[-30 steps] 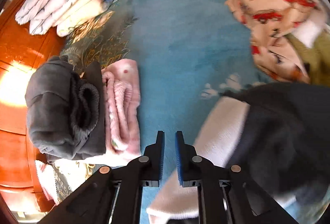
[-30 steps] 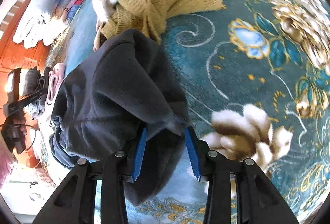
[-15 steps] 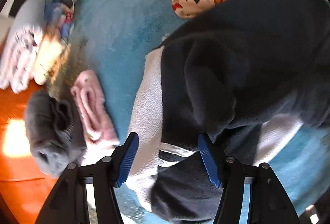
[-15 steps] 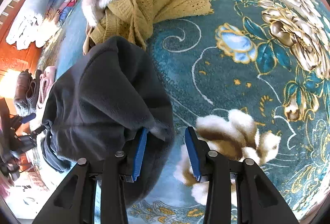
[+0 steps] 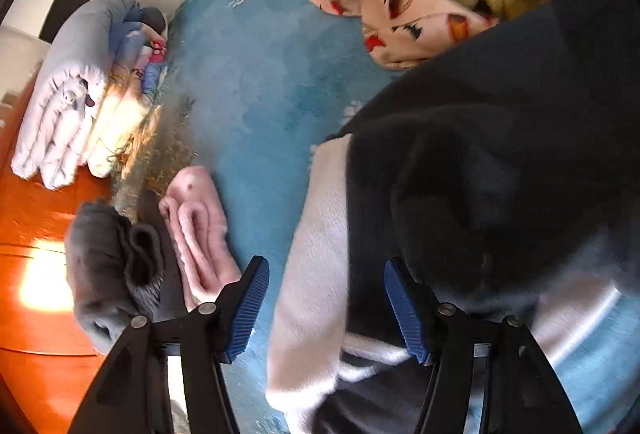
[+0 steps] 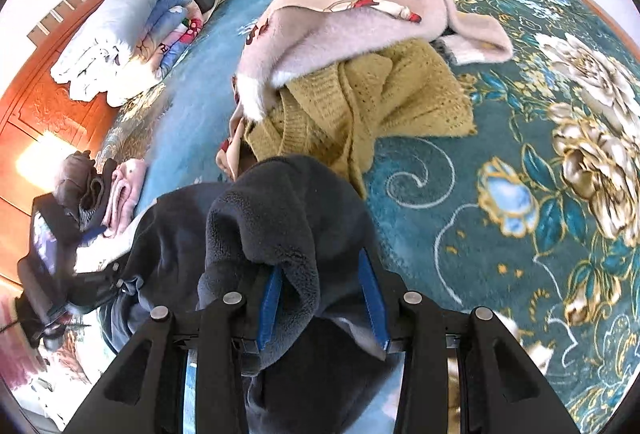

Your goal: Fold clothes

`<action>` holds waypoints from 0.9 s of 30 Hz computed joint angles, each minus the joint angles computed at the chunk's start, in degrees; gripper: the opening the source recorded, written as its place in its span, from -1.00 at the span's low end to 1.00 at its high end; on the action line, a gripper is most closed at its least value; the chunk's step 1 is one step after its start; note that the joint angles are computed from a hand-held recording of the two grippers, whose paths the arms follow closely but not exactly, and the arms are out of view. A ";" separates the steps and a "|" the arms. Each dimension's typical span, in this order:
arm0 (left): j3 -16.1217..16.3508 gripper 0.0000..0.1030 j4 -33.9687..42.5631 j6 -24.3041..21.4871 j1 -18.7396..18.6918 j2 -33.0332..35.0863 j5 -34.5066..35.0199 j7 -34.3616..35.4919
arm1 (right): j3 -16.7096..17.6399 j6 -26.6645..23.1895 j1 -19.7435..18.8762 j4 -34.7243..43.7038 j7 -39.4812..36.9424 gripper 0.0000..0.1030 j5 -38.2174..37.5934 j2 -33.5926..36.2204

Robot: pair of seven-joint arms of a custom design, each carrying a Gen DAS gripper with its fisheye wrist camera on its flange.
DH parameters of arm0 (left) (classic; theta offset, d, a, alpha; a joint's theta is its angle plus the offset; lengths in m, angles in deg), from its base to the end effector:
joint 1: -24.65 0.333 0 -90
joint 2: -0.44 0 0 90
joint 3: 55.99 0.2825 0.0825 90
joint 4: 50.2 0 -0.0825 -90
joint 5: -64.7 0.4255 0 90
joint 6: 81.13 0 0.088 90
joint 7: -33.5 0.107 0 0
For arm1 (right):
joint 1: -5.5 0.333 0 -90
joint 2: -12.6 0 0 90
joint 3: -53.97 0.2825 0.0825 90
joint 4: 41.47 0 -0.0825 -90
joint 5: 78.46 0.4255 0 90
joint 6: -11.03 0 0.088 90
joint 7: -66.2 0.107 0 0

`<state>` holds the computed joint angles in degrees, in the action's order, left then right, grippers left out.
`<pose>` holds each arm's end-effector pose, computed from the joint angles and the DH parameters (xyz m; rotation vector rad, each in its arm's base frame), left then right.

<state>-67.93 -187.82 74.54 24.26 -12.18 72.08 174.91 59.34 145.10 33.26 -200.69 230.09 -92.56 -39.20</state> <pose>0.5315 -0.1213 0.4000 -0.4511 2.5673 -0.1480 0.3281 0.2049 0.4672 -1.2309 2.3312 -0.3017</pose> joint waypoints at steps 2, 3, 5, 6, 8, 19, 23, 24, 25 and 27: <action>0.95 0.25 -3.17 2.07 -0.64 -2.87 0.24 1.62 | -0.19 0.64 -0.26 -0.01 -0.47 -0.21 -0.32 0.42; -0.33 0.25 -3.27 2.51 0.77 -2.57 1.11 0.94 | -0.36 1.02 -0.36 -0.05 -0.85 -0.21 -0.45 0.76; -0.14 0.25 -2.64 0.55 0.43 -1.95 0.06 2.08 | -0.55 1.77 -0.63 -0.20 -1.33 -0.21 -0.60 1.37; 0.37 0.25 -2.10 -1.62 -0.34 -1.85 -1.79 3.37 | -0.59 2.07 -0.76 -0.11 -1.50 -0.21 -0.64 1.85; 1.15 0.25 -0.91 -5.99 -1.50 -1.55 -5.02 5.50 | -0.58 2.37 -1.14 -0.22 -1.41 -0.21 -0.66 1.95; 3.03 0.29 3.12 -20.46 -1.97 -2.10 -12.11 8.58 | -0.61 2.65 -0.99 -2.45 0.29 -0.21 0.21 0.03; 3.07 0.36 2.55 -22.84 -2.38 -3.63 -13.19 11.43 | -0.80 2.86 -0.92 -2.87 0.34 -0.21 0.28 -0.28; 2.87 0.36 1.92 -21.42 -2.47 -3.78 -13.13 12.03 | -0.79 2.87 -0.90 -2.96 0.36 -0.21 0.28 -0.36; 2.13 0.36 -0.40 -17.28 -2.48 -4.82 -11.82 12.14 | -0.79 2.87 -0.88 -3.05 0.39 -0.21 0.29 -0.43; 0.60 0.36 -3.74 -8.78 -1.81 -5.24 -8.09 11.50 | -0.79 2.81 -0.86 -3.28 0.51 -0.21 0.33 -0.63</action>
<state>-67.34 -191.56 65.76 22.45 -17.42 63.99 186.41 58.56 147.92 32.40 -203.98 230.60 -92.22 -39.83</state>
